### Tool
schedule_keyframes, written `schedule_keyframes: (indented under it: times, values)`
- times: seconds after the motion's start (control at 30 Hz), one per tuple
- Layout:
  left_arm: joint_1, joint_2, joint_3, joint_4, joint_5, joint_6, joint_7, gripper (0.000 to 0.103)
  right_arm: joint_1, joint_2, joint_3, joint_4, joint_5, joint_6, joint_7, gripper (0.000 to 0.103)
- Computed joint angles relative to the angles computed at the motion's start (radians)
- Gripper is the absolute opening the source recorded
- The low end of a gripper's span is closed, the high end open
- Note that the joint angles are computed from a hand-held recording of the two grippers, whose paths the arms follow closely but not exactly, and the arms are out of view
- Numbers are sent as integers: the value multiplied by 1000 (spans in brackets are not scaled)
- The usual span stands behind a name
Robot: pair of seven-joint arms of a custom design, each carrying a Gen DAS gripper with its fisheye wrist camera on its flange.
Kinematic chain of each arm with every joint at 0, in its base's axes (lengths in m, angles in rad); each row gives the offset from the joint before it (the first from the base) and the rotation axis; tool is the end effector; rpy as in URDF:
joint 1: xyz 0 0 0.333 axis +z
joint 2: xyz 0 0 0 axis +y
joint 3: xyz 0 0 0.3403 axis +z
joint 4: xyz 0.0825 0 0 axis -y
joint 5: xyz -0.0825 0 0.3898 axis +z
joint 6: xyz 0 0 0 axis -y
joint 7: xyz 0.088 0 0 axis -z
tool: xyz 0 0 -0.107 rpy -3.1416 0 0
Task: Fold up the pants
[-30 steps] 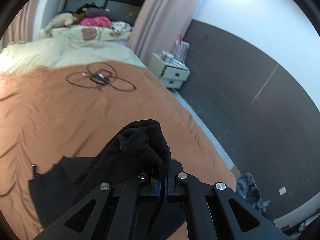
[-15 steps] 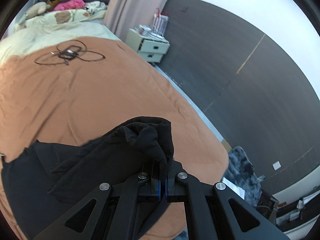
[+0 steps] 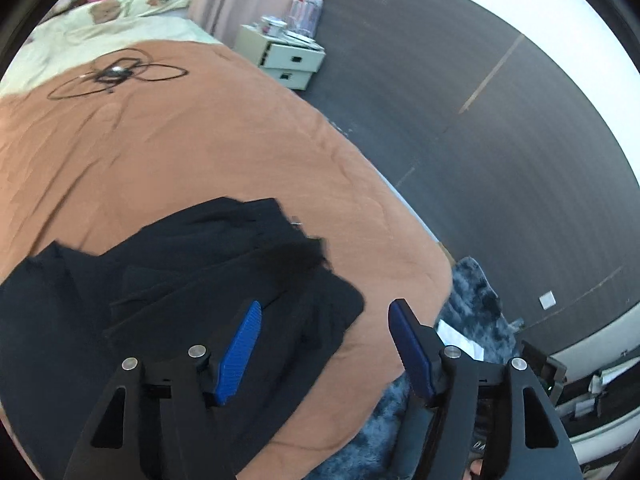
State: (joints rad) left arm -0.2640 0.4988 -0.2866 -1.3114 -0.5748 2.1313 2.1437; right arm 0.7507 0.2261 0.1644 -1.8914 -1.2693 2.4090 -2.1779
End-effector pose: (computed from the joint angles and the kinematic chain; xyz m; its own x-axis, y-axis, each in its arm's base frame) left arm 0.6524 -0.3683 0.5276 -0.7496 -0.5077 0.4246 -0.6609 0.5406 -0.5205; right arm 0.4059 0.5071 0.4421 -0.3784 -0.7157 -0.5871 -0.4385 0.6971 -0.5672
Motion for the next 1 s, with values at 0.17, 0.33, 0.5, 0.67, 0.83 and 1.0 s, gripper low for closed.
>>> schedule_keyframes:
  times: [0.17, 0.33, 0.5, 0.67, 0.83, 1.0]
  values:
    - [48, -29, 31, -60, -12, 57, 1, 68, -8, 19, -13, 27, -30, 25, -23, 72]
    - [106, -55, 60, -124, -25, 112, -14, 68, -38, 34, -34, 56, -40, 102, -97, 72]
    - [156, -85, 89, -201, -28, 186, -33, 68, -73, 50, -55, 81, -6, 176, -206, 72]
    - [209, -99, 106, -257, -43, 226, -36, 68, -96, 88, -74, 131, 57, 221, -322, 72]
    - [255, -95, 119, -293, -64, 236, -51, 68, -112, 136, -96, 198, 160, 239, -466, 72]
    - [295, -83, 128, -323, -89, 232, -70, 68, -115, 190, -108, 269, 283, 201, -600, 58]
